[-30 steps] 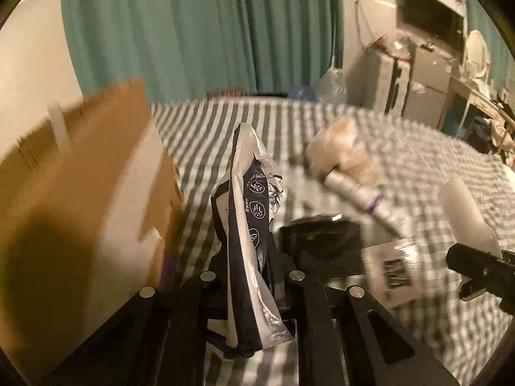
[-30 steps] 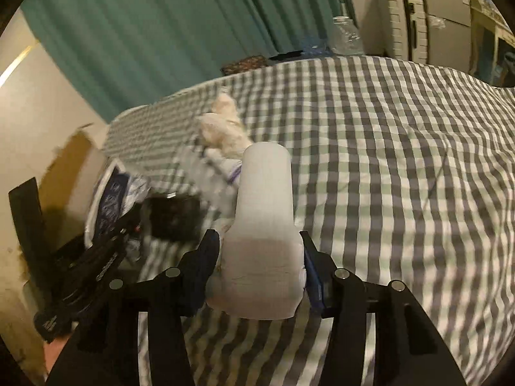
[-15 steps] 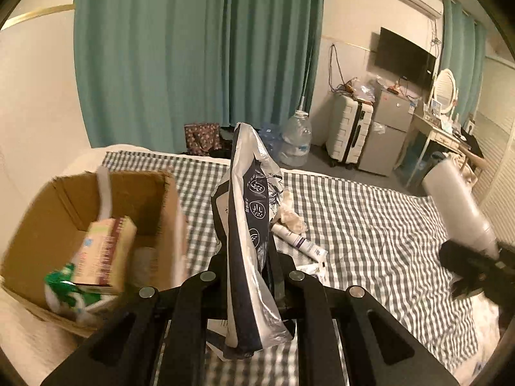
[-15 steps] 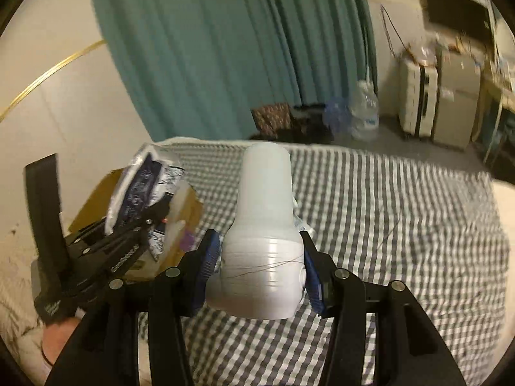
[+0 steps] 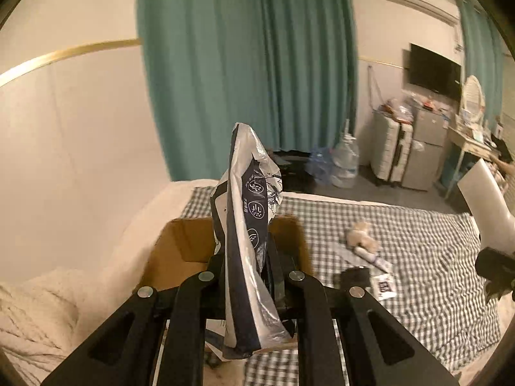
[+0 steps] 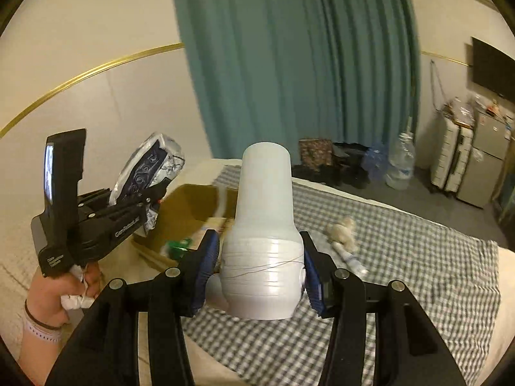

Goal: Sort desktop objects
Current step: 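Grasp the white spray bottle with the right tool while the left tool grasps the white-black packet, then carry the spray bottle and packet over the cardboard box and release both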

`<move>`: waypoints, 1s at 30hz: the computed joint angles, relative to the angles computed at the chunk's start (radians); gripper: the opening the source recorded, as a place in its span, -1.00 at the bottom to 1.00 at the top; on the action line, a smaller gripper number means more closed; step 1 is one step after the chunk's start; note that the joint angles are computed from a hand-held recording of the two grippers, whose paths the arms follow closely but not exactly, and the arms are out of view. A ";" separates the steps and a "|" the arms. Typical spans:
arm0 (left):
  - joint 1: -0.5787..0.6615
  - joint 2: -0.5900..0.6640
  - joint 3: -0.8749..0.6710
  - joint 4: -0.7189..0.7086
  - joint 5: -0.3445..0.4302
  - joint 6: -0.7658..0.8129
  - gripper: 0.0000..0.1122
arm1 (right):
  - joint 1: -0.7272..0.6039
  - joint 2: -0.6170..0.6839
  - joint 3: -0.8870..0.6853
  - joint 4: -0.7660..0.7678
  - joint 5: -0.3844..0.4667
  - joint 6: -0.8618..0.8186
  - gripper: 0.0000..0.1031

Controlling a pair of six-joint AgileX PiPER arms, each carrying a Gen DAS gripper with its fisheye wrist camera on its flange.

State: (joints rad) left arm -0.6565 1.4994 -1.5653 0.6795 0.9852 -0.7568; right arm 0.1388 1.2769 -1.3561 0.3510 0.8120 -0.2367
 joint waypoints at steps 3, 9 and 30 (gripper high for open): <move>0.090 -0.018 0.076 -0.050 -0.078 0.007 -0.77 | 0.062 0.089 -0.050 -0.007 -0.022 0.028 -0.05; 0.250 0.042 0.208 -0.152 -0.239 0.055 -0.77 | 0.132 0.324 -0.146 0.029 -0.062 0.028 -0.05; 0.115 0.115 0.254 -0.007 -0.200 -0.170 0.80 | -0.003 0.367 -0.036 0.253 -0.137 -0.162 0.19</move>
